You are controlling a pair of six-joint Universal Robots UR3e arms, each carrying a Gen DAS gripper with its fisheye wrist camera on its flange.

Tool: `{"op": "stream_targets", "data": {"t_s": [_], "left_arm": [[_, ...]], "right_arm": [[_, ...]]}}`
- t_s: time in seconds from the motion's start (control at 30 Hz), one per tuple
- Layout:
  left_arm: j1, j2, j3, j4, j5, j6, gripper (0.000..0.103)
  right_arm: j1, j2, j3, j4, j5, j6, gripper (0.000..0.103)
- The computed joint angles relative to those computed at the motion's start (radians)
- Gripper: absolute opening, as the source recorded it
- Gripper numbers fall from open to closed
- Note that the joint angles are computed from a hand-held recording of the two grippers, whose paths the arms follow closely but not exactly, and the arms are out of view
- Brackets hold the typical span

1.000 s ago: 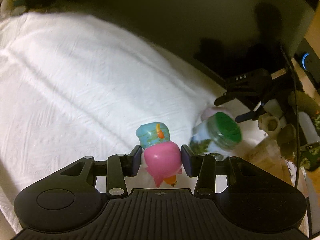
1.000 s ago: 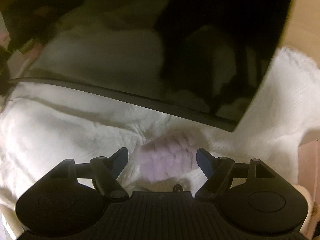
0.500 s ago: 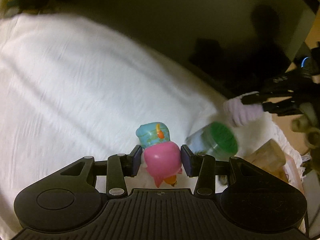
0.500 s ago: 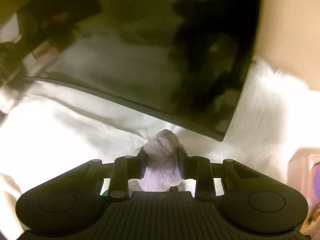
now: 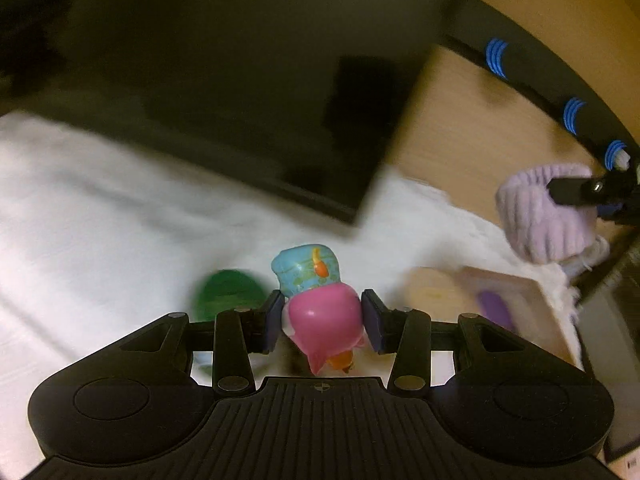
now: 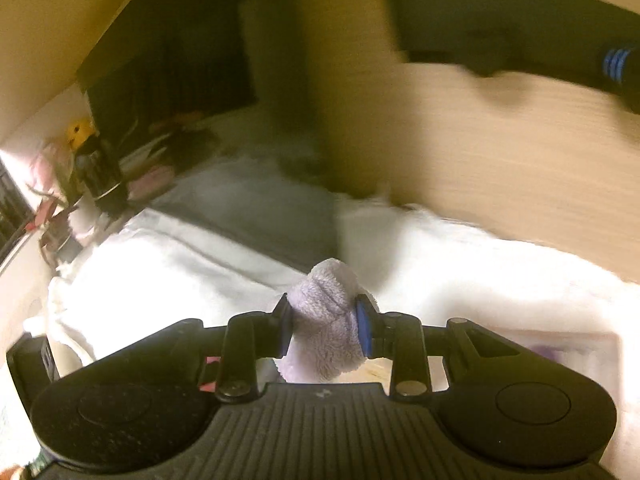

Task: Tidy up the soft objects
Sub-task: 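Carry pig toy and hair band into the pink box and open both tools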

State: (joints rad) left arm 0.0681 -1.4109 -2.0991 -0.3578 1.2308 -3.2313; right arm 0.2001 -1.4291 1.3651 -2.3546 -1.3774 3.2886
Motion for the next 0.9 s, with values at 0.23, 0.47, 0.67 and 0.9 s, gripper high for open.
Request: {"op": "stream_targets", "data": {"t_s": [0.23,0.47,0.67,0.9], "left_arm": [[-0.317,-0.290,0.303,-0.024,0.047,-0.065,0.047],[-0.494,-0.603,0.622,-0.096,-0.005,-0.054,0.047],[-0.554,-0.817,0.880,-0.229,-0.011,-0.031,0.047],[-0.614,-0.987,1.140,-0.462,0.153,0.031,0.048]], "right_arm": [[-0.281,-0.356,0.479,-0.146,0.054,-0.110,0.032],[-0.447,-0.442,0.674,-0.247,0.062,-0.215,0.032],[-0.540,-0.360,0.718,-0.322,0.115,-0.223,0.033],[-0.503,-0.150,0.698,-0.442,0.072,-0.233,0.033]]}}
